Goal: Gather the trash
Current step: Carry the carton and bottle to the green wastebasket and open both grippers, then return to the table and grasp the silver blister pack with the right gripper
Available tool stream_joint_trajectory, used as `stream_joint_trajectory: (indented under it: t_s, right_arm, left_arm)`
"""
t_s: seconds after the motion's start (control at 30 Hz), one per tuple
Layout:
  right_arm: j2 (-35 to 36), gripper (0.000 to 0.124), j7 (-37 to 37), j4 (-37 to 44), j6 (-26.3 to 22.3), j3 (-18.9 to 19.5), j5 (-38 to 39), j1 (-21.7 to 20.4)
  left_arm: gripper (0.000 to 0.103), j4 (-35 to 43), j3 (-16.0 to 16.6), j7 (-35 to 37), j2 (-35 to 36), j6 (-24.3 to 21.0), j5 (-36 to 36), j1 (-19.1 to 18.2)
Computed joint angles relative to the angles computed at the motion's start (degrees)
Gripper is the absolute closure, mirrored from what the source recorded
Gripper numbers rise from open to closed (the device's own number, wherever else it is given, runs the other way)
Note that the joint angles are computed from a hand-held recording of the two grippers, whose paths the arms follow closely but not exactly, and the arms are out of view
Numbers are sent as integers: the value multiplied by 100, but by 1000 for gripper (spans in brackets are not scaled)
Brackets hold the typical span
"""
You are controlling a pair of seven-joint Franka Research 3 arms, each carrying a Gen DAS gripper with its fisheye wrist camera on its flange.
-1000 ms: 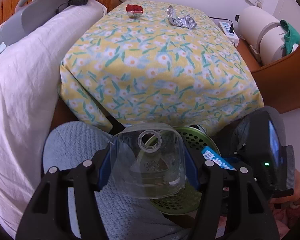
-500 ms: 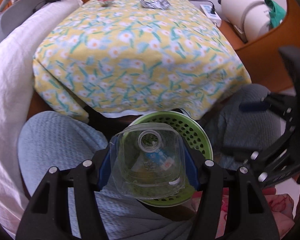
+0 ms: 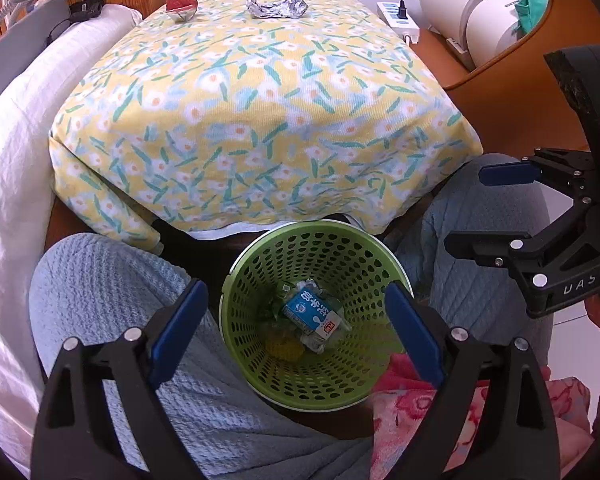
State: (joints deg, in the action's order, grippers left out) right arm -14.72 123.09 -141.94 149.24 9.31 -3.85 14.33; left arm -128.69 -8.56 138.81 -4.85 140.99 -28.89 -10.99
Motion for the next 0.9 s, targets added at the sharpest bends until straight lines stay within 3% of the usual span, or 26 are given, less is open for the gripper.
stream_joint_trajectory:
  t_s: [0.4,0.53,0.73,0.9]
  right_arm:
    - [105,28,38,122,245,16,-167,-71]
    - [299,28,270,487,246,74,-636,-215]
    - [774,28,809,1203,416,-46,-1426,-380]
    - [1447,26,1313,2074,491,-420,-1690,-371]
  left_arm:
    - [15,283,-19,-249,152,76,76,65]
    - [11,667,-76,-336,381,391,132,107]
    - [8,1871,-274,-767,1199,864,281,236]
    - [8,3213,-501,-1550,2137,732,757,377]
